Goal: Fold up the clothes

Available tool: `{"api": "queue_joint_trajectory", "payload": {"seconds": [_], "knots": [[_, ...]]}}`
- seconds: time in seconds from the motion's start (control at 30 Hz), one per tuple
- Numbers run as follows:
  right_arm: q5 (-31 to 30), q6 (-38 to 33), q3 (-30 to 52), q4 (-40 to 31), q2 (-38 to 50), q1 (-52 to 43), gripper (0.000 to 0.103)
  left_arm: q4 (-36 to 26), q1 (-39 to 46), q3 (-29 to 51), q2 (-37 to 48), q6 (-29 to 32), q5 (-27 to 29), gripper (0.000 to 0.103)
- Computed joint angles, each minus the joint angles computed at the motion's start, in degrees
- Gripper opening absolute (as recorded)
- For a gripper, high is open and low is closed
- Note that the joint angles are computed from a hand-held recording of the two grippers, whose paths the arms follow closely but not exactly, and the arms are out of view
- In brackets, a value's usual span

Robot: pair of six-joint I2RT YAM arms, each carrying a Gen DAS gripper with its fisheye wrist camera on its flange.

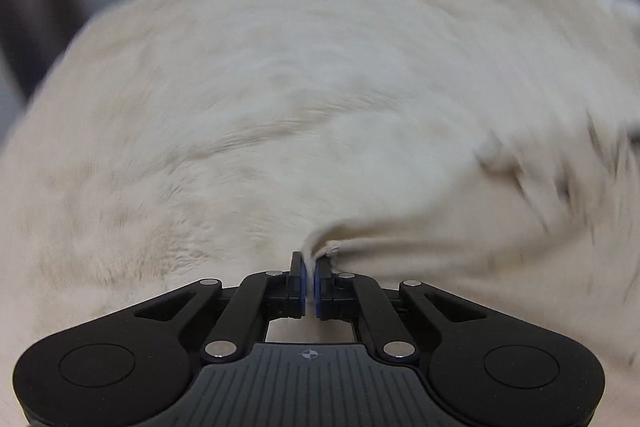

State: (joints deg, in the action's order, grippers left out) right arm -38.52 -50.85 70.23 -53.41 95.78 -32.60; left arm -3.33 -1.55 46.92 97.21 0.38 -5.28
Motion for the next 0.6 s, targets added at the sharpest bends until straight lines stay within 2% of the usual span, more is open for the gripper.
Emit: {"api": "queue_joint_trajectory", "payload": {"seconds": [0.03,0.07,0.1,0.13,0.17,0.2,0.23,0.27,0.3,0.37,0.4,0.47,0.5,0.53,0.57,0.6], "knots": [[-0.5,-0.3,0.5,-0.5,0.5,0.1,0.003,-1.0,0.3,1.7,1.7,-1.3,-1.6,0.009],[-0.9,-0.8,1.1,-1.0,1.1,0.1,0.009,-0.9,-0.1,1.0,0.7,0.1,-1.7,0.016],[-1.4,-1.2,1.6,-1.6,1.7,0.1,0.021,-0.8,-0.6,0.2,-0.4,1.8,-1.6,0.017],[-3.1,-4.6,3.5,-3.6,3.2,-1.0,0.027,-0.7,-1.1,-0.5,-1.6,3.5,-1.6,0.020],[-4.8,-8.2,5.6,-6.0,4.8,-2.1,0.034,0.9,-1.7,-2.7,-4.0,6.8,1.3,0.030],[-5.0,-8.4,6.4,-5.6,5.3,-2.4,0.035,2.3,-2.3,-4.6,-6.3,10.1,4.5,0.038],[-4.0,-7.5,7.5,-4.1,6.0,-2.4,0.035,3.4,-2.9,-6.4,-8.4,13.2,7.7,0.038],[-2.4,-4.6,9.8,-4.9,8.1,-1.6,0.035,4.2,-4.7,-7.3,-9.0,18.4,9.3,0.038],[-0.9,-1.7,12.4,-6.0,10.3,-0.8,0.035,4.6,-5.7,-7.4,-8.8,20.4,9.5,0.038],[0.6,4.1,16.7,-7.8,14.2,1.0,0.036,3.6,-8.9,-4.6,-3.9,25.4,10.7,0.038],[0.8,5.2,17.2,-7.8,14.9,1.6,0.040,3.5,-9.6,-3.5,-1.9,26.6,11.2,0.038],[3.4,9.4,15.8,-5.3,15.6,4.8,0.041,3.3,-10.8,-1.0,2.3,28.6,11.2,0.037],[4.6,10.5,15.1,-4.3,15.9,5.9,0.036,3.2,-11.4,0.3,4.6,29.6,10.6,0.028],[8.4,11.8,12.8,-1.8,15.5,7.5,0.028,2.3,-11.5,1.2,5.2,29.6,11.1,0.016],[12.3,13.1,10.6,0.6,15.2,9.1,0.000,0.5,-10.8,2.6,6.2,30.1,12.6,0.001],[12.7,13.3,10.2,1.2,15.0,9.1,0.001,0.4,-9.6,2.5,5.8,30.2,14.0,0.000]]}}
